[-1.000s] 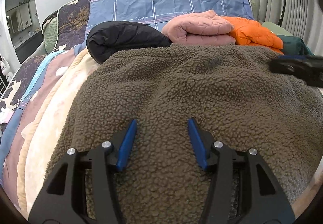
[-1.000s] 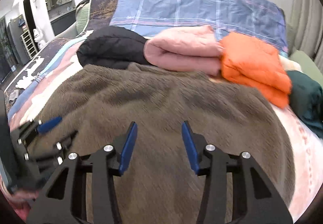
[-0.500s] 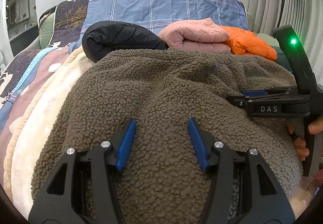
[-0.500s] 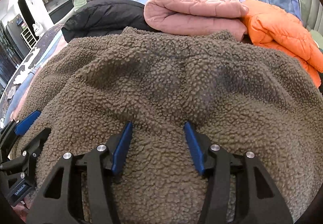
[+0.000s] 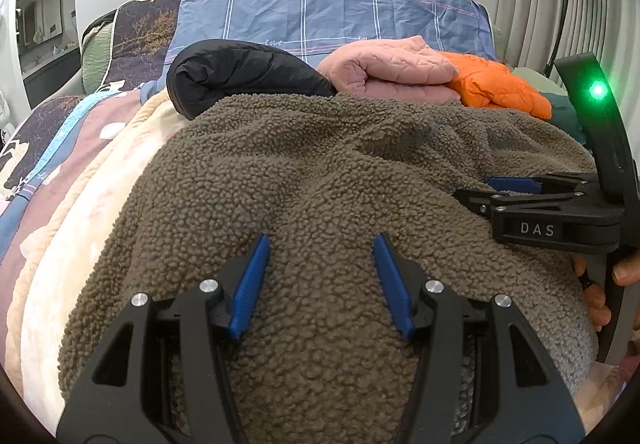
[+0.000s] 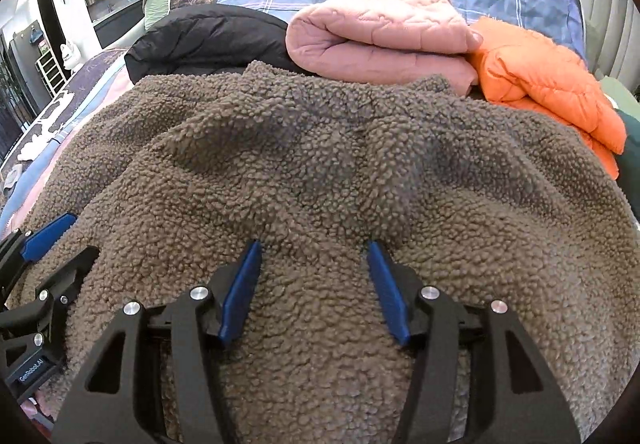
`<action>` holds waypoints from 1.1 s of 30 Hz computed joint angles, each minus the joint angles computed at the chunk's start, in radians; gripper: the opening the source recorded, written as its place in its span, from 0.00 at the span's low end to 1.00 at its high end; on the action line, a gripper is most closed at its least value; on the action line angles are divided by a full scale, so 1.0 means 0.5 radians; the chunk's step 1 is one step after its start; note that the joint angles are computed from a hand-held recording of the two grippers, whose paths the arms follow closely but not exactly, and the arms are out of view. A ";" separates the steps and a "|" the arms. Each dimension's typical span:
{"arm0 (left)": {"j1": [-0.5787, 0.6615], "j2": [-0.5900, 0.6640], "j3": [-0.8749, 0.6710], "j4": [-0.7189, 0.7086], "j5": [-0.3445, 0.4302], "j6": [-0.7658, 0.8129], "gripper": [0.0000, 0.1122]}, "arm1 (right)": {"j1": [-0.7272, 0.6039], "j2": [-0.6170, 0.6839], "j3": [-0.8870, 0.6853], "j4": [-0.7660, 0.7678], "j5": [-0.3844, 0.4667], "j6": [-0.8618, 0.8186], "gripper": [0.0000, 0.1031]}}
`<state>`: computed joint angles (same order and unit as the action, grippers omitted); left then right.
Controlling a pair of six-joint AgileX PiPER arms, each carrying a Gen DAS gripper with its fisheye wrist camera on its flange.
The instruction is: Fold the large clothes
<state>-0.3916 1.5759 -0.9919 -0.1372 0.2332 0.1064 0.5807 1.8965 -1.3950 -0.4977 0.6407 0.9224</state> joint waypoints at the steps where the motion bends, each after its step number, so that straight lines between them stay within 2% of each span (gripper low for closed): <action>1: 0.003 0.003 -0.003 0.000 0.001 0.001 0.50 | -0.003 -0.001 0.003 0.002 -0.005 -0.002 0.56; 17: -0.009 0.025 -0.027 0.132 0.010 -0.149 0.50 | 0.010 -0.030 0.057 -0.076 -0.047 0.083 0.56; 21: -0.031 0.020 -0.077 0.300 0.093 -0.348 0.50 | 0.021 -0.070 0.089 -0.111 -0.040 0.124 0.57; 23: -0.028 -0.011 -0.141 0.284 0.203 -0.380 0.49 | 0.015 -0.129 0.066 -0.014 0.028 0.028 0.57; 24: -0.004 -0.043 -0.169 0.164 0.251 -0.277 0.47 | 0.009 -0.169 0.024 0.039 0.074 -0.042 0.57; 26: 0.051 -0.111 -0.204 -0.049 0.285 -0.076 0.41 | 0.030 -0.199 -0.066 -0.050 0.137 -0.049 0.57; 28: 0.099 -0.117 -0.307 -0.045 0.341 -0.092 0.33 | 0.055 -0.127 -0.302 -0.227 0.311 -0.011 0.57; 29: 0.113 -0.101 -0.352 -0.045 0.365 -0.095 0.33 | 0.036 -0.056 -0.444 -0.217 0.381 -0.050 0.57; 33: 0.118 0.076 -0.529 0.199 0.500 -0.287 0.36 | -0.159 0.292 -0.935 0.257 0.495 -0.422 0.51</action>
<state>-0.3326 1.6138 -1.2565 -0.0378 0.4831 -0.0371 0.5013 2.0427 -1.8624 -0.3691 0.8883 0.7113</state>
